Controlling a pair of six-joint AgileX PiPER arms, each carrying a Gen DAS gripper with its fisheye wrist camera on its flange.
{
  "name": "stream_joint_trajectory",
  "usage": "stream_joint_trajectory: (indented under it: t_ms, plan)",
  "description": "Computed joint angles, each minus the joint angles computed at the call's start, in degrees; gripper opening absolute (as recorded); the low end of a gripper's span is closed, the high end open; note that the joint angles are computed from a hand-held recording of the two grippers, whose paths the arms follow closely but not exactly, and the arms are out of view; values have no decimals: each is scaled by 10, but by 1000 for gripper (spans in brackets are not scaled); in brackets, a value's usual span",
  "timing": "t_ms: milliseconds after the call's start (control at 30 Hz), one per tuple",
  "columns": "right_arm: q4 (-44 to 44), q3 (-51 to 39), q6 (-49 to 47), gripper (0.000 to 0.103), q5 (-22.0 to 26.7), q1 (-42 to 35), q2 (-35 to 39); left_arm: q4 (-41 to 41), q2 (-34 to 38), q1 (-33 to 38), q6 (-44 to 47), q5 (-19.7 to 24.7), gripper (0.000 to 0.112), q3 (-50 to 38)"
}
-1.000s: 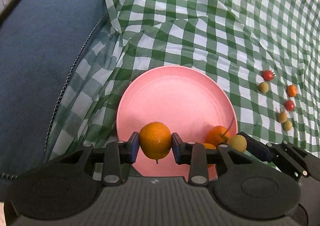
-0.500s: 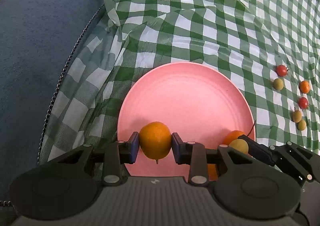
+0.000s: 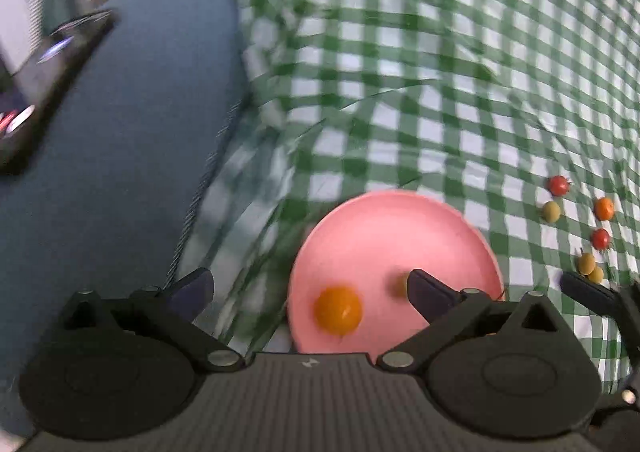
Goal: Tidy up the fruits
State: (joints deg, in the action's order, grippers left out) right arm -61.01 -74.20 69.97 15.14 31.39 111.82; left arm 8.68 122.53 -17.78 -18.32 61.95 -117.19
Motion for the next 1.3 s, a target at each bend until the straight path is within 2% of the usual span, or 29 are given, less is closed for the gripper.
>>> stream_joint_trajectory:
  t_ms: [200, 367, 467, 567, 800, 1100, 1300]
  plan:
    - [94, 121, 38, 93, 1, 24, -97, 35, -146, -25, -100, -21, 103, 216]
    - [-50, 160, 206, 97, 50, 67, -146, 73, -235, -68, -141, -29, 103, 326]
    - [-128, 183, 269, 97, 76, 102, -176, 100, -280, -95, -163, -38, 103, 372]
    - [-174, 203, 306, 98, 102, 132, -202, 122, -308, -116, -184, -39, 103, 390]
    - [-205, 232, 346, 99, 147, 176, -241, 168, -353, -147, -244, -30, 103, 412]
    - [-223, 254, 370, 100, 177, 198, -267, 189, -375, -173, -258, -23, 103, 425]
    - [-226, 254, 372, 100, 173, 197, -264, 190, -378, -175, -256, -23, 103, 428]
